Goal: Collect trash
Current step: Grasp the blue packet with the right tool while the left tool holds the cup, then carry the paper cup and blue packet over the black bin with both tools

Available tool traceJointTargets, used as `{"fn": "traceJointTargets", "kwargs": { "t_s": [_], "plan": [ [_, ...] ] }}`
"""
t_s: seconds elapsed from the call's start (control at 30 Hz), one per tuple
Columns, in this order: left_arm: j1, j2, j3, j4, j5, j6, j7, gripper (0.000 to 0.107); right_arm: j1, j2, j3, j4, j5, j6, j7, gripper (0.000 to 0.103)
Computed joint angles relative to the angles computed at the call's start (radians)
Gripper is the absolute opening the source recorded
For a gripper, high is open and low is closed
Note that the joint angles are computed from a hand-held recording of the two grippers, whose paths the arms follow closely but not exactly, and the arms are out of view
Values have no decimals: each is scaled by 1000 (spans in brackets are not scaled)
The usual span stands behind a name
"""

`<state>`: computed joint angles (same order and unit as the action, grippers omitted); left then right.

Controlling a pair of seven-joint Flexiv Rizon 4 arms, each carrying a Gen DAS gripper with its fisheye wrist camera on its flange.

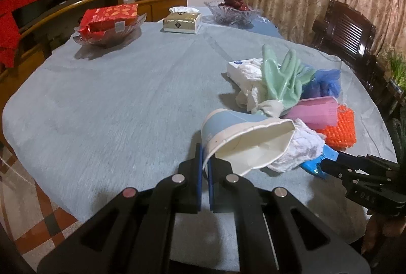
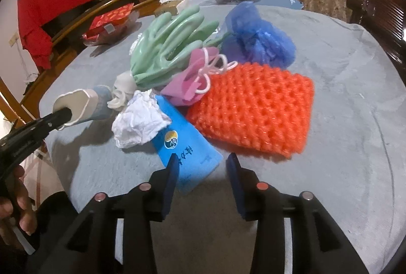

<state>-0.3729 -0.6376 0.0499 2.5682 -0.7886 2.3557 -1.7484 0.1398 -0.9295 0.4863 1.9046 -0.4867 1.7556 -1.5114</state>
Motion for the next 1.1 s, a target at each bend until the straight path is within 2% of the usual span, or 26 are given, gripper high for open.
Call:
{"fn": "traceJointTargets", "kwargs": {
  "t_s": [0.1, 0.17, 0.23, 0.37, 0.63, 0.73, 0.83, 1.1],
  "plan": [
    [33, -9, 1, 3, 48, -2, -18, 3, 13, -1, -8, -2, 0, 6, -4, 39],
    [33, -16, 7, 6, 49, -4, -17, 3, -21, -13, 31, -7, -13, -18, -7, 22],
    [29, -27, 10, 6, 46, -5, -16, 4, -38, -10, 47, 2, -11, -10, -16, 12],
    [23, -30, 14, 10, 41, 3, -19, 5, -62, 26, 68, 59, -30, 35, -43, 3],
    [-22, -11, 12, 9, -20, 17, 18, 4, 7, 135, -58, 166, -55, 171, -6, 2],
    [-53, 11, 1, 14, -71, 22, 37, 4, -18, 171, -72, 200, -82, 192, 26, 2],
    [-110, 45, -16, 16, -169, 42, 84, 4, -34, 213, -91, 235, -102, 227, 51, 1],
    [-181, 129, -99, 0, -339, 111, 211, 3, -145, 291, -87, 289, -246, 274, 165, 1]
  ]
}}
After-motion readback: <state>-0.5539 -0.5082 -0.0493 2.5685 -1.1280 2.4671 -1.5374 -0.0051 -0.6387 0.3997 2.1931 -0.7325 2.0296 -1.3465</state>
